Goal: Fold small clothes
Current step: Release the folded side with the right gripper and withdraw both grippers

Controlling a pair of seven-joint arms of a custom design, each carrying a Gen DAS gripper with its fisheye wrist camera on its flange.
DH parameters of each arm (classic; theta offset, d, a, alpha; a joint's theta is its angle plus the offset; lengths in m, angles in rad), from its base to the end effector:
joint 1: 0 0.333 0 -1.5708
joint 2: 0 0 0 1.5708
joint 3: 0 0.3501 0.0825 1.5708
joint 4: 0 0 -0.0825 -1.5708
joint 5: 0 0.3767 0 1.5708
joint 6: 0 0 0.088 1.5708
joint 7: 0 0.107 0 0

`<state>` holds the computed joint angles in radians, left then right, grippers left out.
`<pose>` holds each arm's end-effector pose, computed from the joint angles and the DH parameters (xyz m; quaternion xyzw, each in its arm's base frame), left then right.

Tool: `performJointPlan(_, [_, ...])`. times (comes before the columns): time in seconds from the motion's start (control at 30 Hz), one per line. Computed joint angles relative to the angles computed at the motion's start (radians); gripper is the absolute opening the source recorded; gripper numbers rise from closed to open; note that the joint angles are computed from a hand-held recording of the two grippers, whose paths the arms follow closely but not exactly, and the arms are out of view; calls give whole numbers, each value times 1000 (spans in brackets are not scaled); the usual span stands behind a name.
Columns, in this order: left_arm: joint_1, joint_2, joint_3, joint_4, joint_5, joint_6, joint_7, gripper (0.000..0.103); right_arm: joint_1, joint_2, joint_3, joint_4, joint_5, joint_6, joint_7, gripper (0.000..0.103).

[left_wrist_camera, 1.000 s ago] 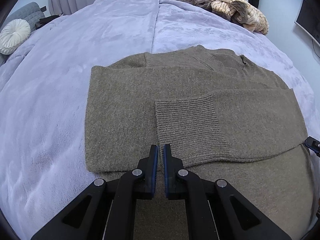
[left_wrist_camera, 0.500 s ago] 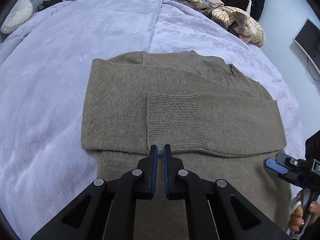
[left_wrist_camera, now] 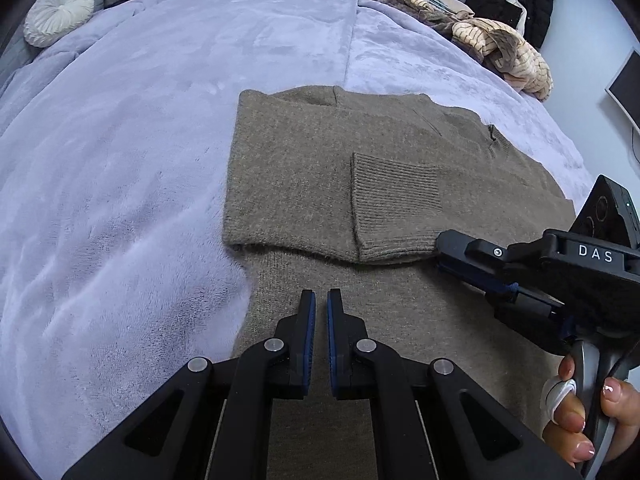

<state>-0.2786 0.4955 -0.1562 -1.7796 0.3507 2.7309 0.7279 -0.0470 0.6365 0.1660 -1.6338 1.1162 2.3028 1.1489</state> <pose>0.6396 -0.2944 0.3661 -0.7376 0.6312 -0.2165 0.1036 0.7104 0.0842 0.2977 -0.5379 0.7178 0.2564 0.3600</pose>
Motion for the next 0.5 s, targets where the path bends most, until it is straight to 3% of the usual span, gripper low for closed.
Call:
performJointPlan(0.1, [-13,1,15,1,20,-7,-20,7,40,3,-32,7,-102,9,48,11])
performJointPlan(0.27, [-10,2,13,1,23,-14,-21,7,30,3,-18,13,-146,-17,31,13])
performJointPlan(0.4, [-16,6,15,10,35,-29,-22,8,30,-43,-21,-27,-165,-12,-34,26])
performJointPlan(0.43, [-13,7,9,11,33,-29,-14,37,31,-58,-24,-42,-167,-4,-49,36])
performJointPlan(0.47, [-11,7,6,9,31,-23,-11,90,30,-74,-26,-59,-165,5,-67,41])
performJointPlan(0.5, [-27,0,25,1,51,-11,-36,103,26,-91,-30,-76,-164,7,-82,49])
